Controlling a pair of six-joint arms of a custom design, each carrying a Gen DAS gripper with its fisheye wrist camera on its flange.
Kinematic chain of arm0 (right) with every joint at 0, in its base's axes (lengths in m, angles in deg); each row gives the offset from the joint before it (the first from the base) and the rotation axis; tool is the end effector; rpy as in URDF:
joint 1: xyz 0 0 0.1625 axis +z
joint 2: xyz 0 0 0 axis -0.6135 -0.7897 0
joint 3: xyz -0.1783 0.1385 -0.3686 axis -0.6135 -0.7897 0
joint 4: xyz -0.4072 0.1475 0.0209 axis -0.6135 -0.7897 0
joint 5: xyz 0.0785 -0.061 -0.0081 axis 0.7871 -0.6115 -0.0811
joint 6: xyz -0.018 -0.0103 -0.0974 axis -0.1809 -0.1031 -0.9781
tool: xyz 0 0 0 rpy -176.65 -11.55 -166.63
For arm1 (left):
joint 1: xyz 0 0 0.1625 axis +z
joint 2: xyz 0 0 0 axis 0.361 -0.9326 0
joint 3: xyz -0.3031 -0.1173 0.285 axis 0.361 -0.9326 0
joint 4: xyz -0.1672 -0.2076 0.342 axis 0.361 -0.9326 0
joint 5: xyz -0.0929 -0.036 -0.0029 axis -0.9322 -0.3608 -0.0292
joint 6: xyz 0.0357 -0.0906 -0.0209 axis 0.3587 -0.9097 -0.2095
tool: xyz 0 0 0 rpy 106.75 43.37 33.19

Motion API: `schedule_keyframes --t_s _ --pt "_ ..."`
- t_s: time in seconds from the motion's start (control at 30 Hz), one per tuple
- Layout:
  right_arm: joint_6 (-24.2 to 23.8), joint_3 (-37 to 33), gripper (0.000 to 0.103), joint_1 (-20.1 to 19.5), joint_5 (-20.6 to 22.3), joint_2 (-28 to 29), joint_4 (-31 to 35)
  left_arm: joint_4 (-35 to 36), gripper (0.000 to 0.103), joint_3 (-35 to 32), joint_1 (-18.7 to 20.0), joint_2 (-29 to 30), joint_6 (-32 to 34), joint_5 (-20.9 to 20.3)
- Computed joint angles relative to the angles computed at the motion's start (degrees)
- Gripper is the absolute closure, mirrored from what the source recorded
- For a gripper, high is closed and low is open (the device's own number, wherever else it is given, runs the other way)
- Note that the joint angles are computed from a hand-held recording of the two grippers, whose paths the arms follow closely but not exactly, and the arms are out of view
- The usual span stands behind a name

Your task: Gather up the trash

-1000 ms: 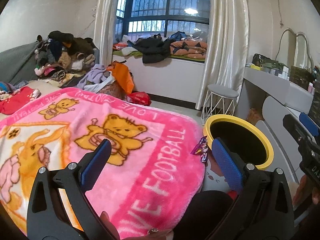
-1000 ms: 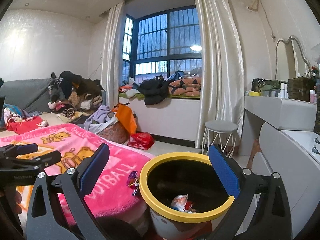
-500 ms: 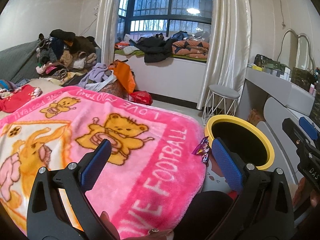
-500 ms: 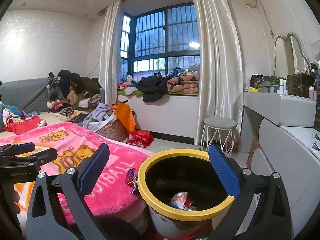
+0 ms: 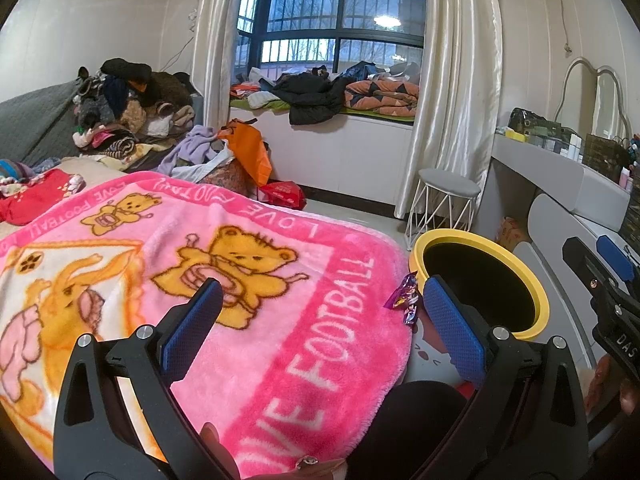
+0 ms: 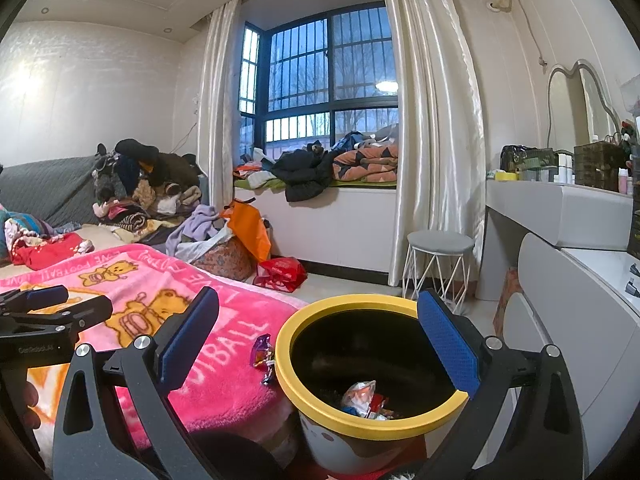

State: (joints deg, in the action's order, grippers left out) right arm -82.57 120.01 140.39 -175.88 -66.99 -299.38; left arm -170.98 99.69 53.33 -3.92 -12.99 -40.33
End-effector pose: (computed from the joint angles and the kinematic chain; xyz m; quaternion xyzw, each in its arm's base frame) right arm 0.2961 -0.7721 -0.0282 0.3517 -0.7334 0.5452 0.2032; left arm -0.0072 -0.7512 0.2782 0.1202 0.7732 -0.5277 0.3306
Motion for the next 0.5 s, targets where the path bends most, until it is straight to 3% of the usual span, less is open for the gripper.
schedule_keyframes --t_s 0.5 --pt "0.11 -0.06 0.006 -0.05 -0.04 -0.08 0.27 -0.04 0.011 -0.09 -0.04 0.1 0.09 0.06"
